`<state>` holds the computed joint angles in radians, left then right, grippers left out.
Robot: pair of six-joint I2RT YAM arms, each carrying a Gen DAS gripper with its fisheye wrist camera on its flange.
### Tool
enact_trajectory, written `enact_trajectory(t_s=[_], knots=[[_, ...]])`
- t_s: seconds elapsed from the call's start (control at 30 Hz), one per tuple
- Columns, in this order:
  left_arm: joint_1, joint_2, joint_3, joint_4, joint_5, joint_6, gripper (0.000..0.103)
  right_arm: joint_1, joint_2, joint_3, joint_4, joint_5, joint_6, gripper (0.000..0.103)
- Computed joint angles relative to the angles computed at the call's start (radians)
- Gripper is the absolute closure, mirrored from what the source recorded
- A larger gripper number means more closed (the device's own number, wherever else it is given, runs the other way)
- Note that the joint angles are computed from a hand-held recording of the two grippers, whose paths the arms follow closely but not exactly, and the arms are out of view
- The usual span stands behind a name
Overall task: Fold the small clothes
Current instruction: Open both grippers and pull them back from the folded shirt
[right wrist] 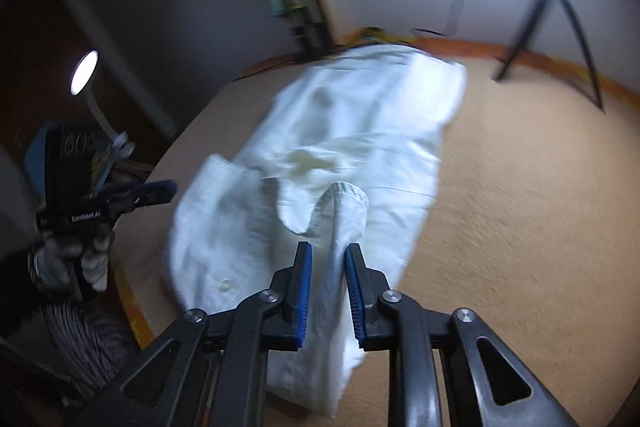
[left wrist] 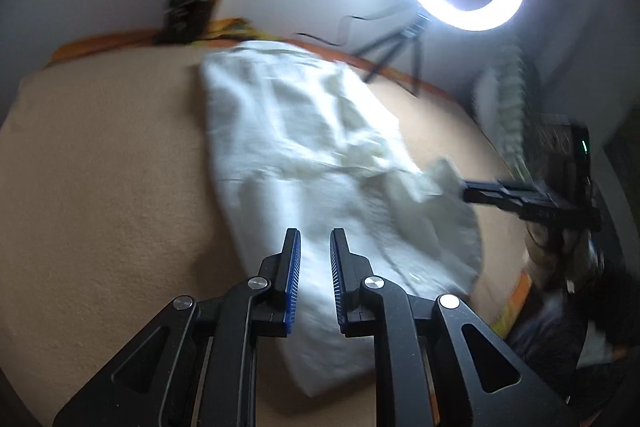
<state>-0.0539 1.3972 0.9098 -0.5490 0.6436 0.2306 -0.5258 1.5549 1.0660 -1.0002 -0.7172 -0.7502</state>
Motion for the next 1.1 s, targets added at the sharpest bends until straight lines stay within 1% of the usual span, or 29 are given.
enact_trajectory(t_s=[0.03,0.07,0.13,0.17,0.2,0.23,0.27,0.33,0.4,0.5,0.53,0.57,0.63,0.67,0.77,0.8,0.83,0.9,0.93,0.97,1.03,1.1], knots=[[-0.026,-0.017,-0.007,-0.015,-0.003,0.025,0.090,0.026,0.009,0.006,-0.024,-0.010,-0.029,0.084],[-0.060,-0.047,-0.022,-0.019,-0.032,0.039,0.090,0.054,0.007,0.001,-0.014,-0.001,-0.021,0.086],[-0.117,-0.105,-0.064,0.014,-0.104,0.034,0.090,0.100,-0.051,-0.049,0.107,0.089,0.046,0.087],[-0.130,-0.118,-0.074,0.021,-0.112,0.035,0.089,0.112,-0.059,-0.061,0.158,0.139,0.080,0.087],[-0.137,-0.117,-0.075,0.017,-0.108,0.038,0.089,0.117,-0.062,-0.075,0.219,0.233,0.134,0.086],[-0.142,-0.107,-0.071,0.014,-0.112,0.044,0.089,0.116,-0.053,-0.075,0.252,0.283,0.167,0.084],[-0.147,-0.095,-0.071,0.019,-0.121,0.047,0.090,0.092,-0.034,-0.063,0.253,0.278,0.174,0.084],[-0.145,-0.060,-0.069,0.034,-0.133,0.048,0.089,0.048,-0.032,-0.047,0.228,0.216,0.172,0.084],[-0.134,-0.027,-0.067,0.050,-0.138,0.040,0.090,0.015,-0.061,-0.045,0.163,0.091,0.104,0.083],[-0.111,0.002,-0.062,0.052,-0.118,0.038,0.090,0.064,-0.075,-0.048,0.058,0.015,-0.005,0.083],[-0.113,0.007,-0.062,0.053,-0.119,0.046,0.090,0.088,-0.050,-0.039,0.019,0.008,-0.043,0.084],[-0.118,0.015,-0.061,0.056,-0.125,0.054,0.090,0.119,-0.018,-0.035,0.004,0.015,-0.065,0.087],[-0.117,0.051,-0.052,0.067,-0.134,0.054,0.090,0.170,-0.009,-0.074,0.119,0.065,0.014,0.087],[-0.110,0.077,-0.047,0.082,-0.135,0.046,0.090,0.174,0.031,-0.066,0.175,0.077,0.068,0.087],[-0.078,0.132,-0.032,0.117,-0.119,0.031,0.090,0.129,0.158,0.014,0.253,0.068,0.218,0.087],[-0.067,0.151,-0.023,0.128,-0.118,0.022,0.090,0.122,0.179,0.027,0.297,0.099,0.261,0.087],[-0.056,0.165,-0.014,0.131,-0.113,0.008,0.090,0.117,0.189,0.037,0.307,0.115,0.270,0.087],[-0.034,0.163,-0.003,0.132,-0.098,-0.018,0.090,0.107,0.152,0.025,0.310,0.148,0.254,0.082],[-0.029,0.146,-0.007,0.135,-0.097,-0.020,0.090,0.099,0.127,0.020,0.288,0.137,0.231,0.081],[-0.022,0.118,-0.012,0.126,-0.094,-0.017,0.090,0.087,0.091,0.011,0.248,0.120,0.196,0.079],[-0.017,0.068,-0.027,0.110,-0.092,-0.004,0.090,0.075,0.012,-0.013,0.164,0.096,0.120,0.078],[-0.014,0.025,-0.042,0.080,-0.081,0.010,0.090,0.062,-0.070,-0.043,0.046,0.067,0.001,0.078]])
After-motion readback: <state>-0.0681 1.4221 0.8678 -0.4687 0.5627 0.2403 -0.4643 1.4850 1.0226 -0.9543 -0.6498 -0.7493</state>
